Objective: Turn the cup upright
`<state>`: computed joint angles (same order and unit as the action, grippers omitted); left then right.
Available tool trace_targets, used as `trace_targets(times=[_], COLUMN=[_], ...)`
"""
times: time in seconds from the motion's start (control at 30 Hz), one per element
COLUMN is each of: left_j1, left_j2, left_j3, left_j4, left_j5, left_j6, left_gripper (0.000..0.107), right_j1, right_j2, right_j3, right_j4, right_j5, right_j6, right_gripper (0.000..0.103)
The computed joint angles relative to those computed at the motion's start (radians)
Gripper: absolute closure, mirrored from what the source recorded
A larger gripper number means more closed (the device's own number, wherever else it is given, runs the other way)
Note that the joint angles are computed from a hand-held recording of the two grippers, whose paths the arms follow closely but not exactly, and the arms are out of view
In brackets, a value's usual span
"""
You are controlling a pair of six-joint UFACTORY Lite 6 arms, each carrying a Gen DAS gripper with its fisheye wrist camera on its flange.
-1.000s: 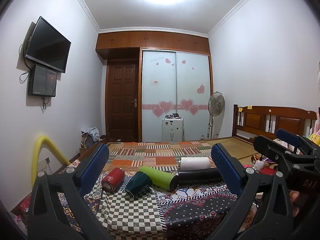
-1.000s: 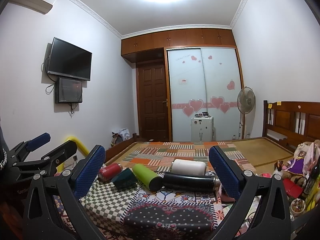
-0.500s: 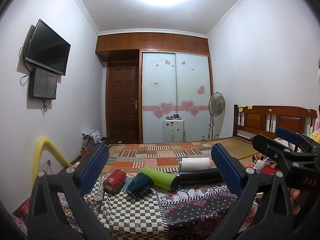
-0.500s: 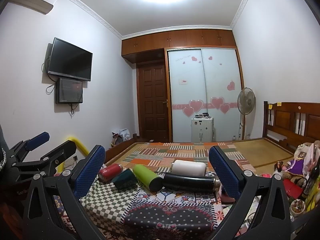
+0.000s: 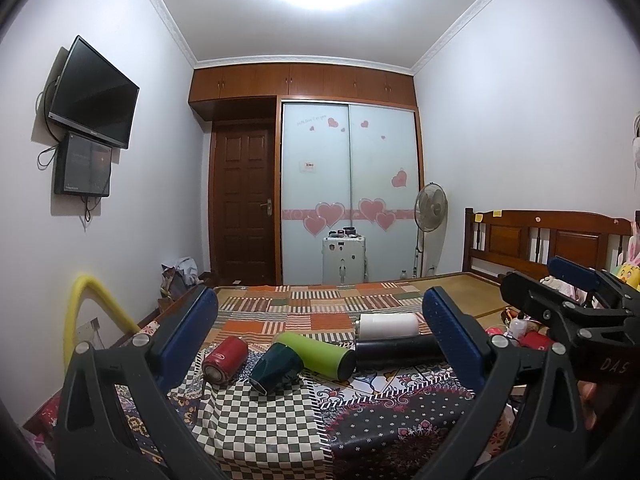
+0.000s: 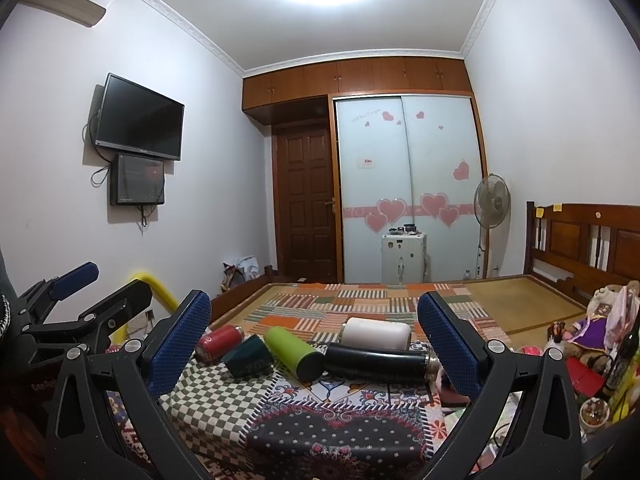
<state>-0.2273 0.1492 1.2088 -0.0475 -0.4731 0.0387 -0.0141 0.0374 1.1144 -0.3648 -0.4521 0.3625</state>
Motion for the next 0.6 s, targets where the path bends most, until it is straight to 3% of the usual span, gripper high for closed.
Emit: trace_targets(times=[0.37, 0.6], left_j1=[0.003, 0.034], left_j2=[0.018, 0.121], left_j3=[0.020, 0.126], left_j4=[0.006, 0.125], left_j5=[0.010, 0.052], left_j6=[-0.008, -0.126], left_gripper=[0.004, 0.004], right_j1=[-0.018, -0.018], right_j2=[0.012, 0.067], right_j3=[0.004, 0.048], right_j4=[-0.036, -0.040], right_j5=[-0.004, 0.007], right_j6=[0.038, 0.036], right_gripper=[0.000, 0.000])
